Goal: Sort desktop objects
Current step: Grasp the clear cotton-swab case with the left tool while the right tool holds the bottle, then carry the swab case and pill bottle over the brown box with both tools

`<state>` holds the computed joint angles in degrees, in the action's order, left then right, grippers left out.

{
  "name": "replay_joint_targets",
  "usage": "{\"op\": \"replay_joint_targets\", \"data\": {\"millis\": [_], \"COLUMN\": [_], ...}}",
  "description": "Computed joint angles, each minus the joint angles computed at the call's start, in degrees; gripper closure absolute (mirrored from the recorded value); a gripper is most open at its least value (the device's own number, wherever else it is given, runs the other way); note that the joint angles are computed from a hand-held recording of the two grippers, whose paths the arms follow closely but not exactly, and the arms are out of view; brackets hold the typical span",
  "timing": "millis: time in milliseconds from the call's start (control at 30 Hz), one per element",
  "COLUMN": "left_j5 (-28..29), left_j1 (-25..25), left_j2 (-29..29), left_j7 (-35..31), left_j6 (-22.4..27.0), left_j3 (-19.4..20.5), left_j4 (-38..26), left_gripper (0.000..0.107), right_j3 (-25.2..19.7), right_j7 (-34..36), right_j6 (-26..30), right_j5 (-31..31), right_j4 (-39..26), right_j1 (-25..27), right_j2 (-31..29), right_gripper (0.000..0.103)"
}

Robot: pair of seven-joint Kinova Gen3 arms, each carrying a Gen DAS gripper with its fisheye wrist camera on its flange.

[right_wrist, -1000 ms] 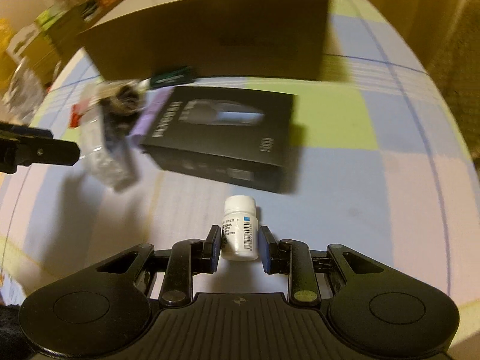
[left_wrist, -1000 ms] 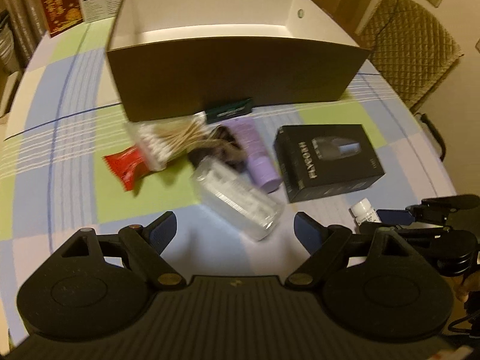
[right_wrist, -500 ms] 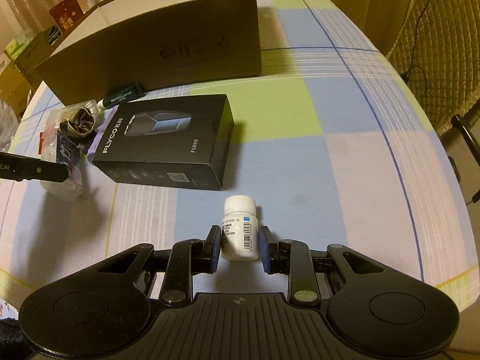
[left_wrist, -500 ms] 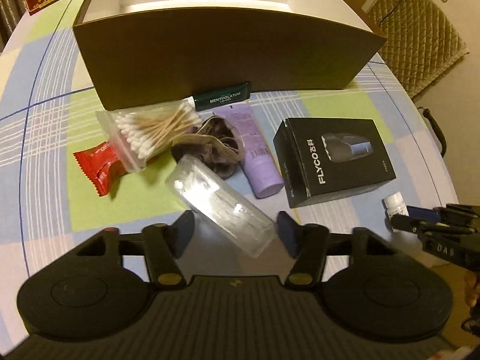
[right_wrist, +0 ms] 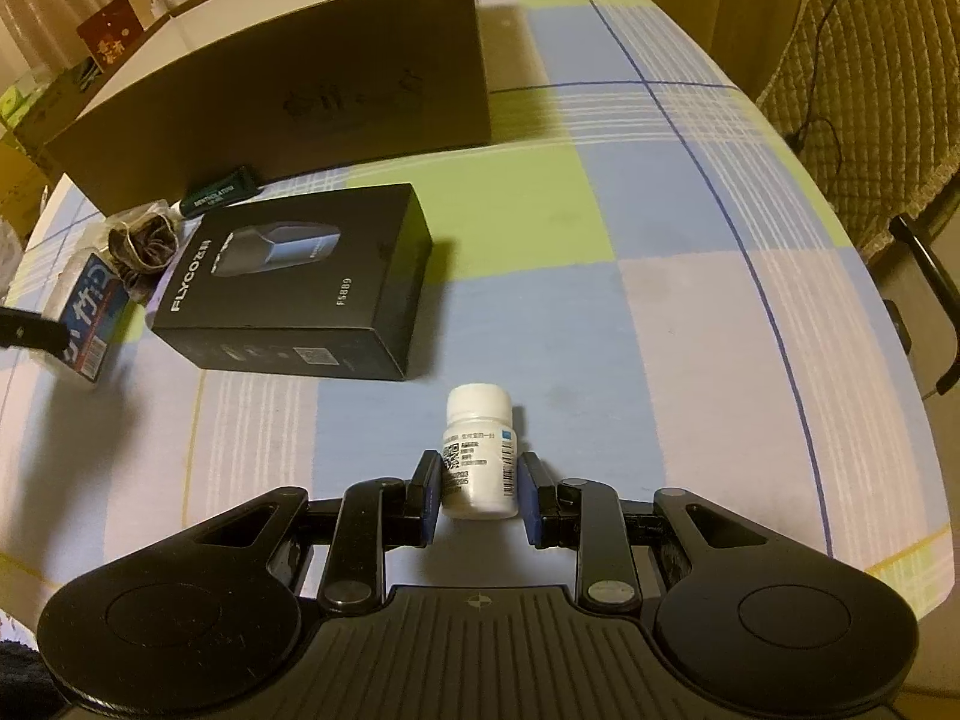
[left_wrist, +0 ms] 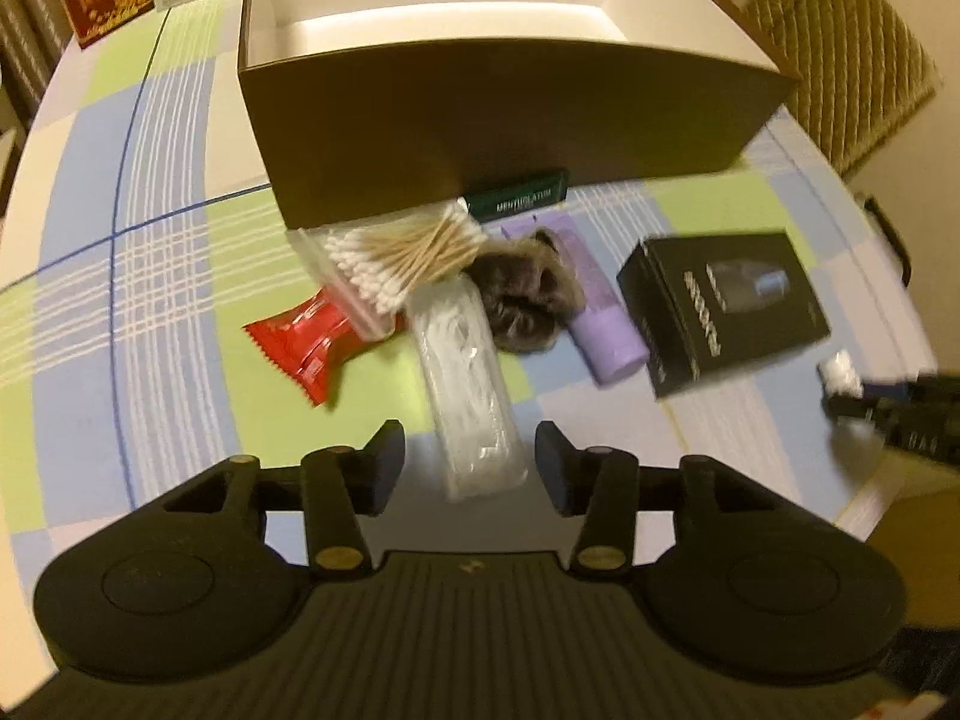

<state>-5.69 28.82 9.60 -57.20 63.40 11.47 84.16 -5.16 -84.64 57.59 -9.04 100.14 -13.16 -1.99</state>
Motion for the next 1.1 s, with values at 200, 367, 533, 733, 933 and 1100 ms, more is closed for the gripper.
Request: {"op": "replay_joint_targets", "data": {"millis": [200,367,533,733,933,1100], "left_j5": [-3.57,-7.23,-7.33,-8.51,-7.75,-9.72], "left_j1": [2.10,4.49,4.91,6.04,5.57,5.65], "left_j2": [3.77,5.32,3.49,1.54,-1.04,-2.79], "left_j7": [2.10,3.29,4.35,6.23,7.53,8.92], "left_j6": [0.38,1.26,0.48,1.59,1.33,1.79], "left_j3": [-0.60,-1.39,-1.24,-0.11,0.82,1.76], "left_j4": [-2.82,-3.35,-0.73,1.52,3.54,3.03], "left_gripper": [0.066,0.079,0.081,0.081,0.081,0.081], "right_j3": [-0.04,-0.12,-0.44,-1.15,-0.43,0.75], "right_j7": [-0.35,-0.94,-1.40,-1.72,-0.23,3.34], "right_j6": [-0.73,-1.66,-2.63,-2.10,-0.66,0.09], "right_j5": [0.48,0.82,1.74,4.08,2.93,-1.29], "right_j4": [0.30,0.80,1.00,0.32,-1.10,-3.44], "right_j1": [-0.06,-0.12,-0.50,-1.48,-1.17,0.06], "right_j2": [-0.29,-0.36,-0.27,0.32,0.36,-0.20], "right_gripper": [0.079,0.079,0.079,0.079,0.079,0.079]}}
